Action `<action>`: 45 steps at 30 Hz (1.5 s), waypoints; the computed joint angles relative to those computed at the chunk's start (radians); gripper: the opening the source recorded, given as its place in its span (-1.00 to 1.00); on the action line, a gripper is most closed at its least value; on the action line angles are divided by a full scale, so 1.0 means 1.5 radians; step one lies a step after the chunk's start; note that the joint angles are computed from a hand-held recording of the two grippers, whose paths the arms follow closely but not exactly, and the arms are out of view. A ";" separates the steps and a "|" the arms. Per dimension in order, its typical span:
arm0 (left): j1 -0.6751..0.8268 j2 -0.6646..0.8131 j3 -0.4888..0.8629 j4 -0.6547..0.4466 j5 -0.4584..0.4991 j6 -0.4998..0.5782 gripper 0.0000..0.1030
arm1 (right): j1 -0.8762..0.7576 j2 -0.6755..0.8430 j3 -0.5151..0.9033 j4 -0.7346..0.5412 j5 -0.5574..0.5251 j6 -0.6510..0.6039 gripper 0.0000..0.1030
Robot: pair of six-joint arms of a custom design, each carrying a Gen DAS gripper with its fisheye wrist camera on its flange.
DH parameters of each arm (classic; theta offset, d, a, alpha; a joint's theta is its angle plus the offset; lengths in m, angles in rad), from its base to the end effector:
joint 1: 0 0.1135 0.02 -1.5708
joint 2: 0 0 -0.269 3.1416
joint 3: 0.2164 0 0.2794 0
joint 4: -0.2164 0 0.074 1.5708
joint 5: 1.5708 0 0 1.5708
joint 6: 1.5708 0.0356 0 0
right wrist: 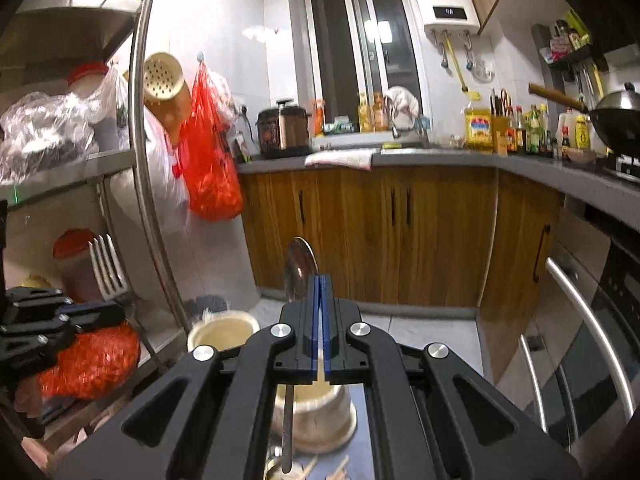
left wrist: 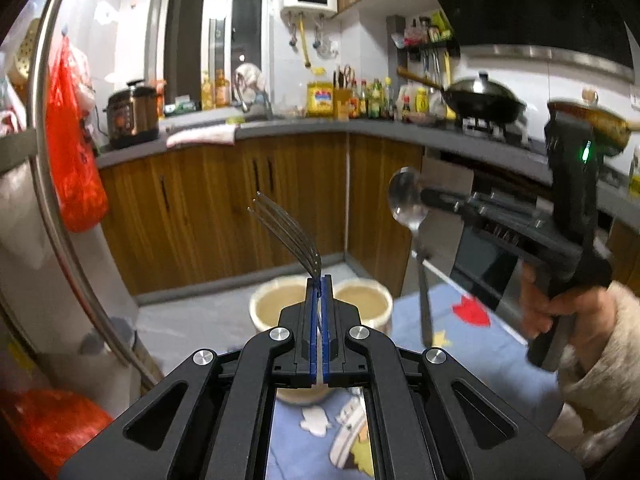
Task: Organize utensils
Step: 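Lift the silver fork with left tool while right tool carries the spoon to the holder, then open right tool dropping spoon into small cup while left tool releases fork into large cup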
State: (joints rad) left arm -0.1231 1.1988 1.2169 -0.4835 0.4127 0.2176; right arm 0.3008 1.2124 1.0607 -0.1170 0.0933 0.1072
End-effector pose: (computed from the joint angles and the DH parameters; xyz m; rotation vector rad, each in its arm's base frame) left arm 0.2853 -0.0497 0.3812 0.5924 1.9234 -0.3592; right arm 0.2970 0.0887 0.3544 -0.1128 1.8395 0.2001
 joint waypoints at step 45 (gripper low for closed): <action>-0.056 0.273 0.078 0.076 -0.150 0.009 -0.94 | -0.017 0.237 0.047 0.099 0.052 0.070 -0.96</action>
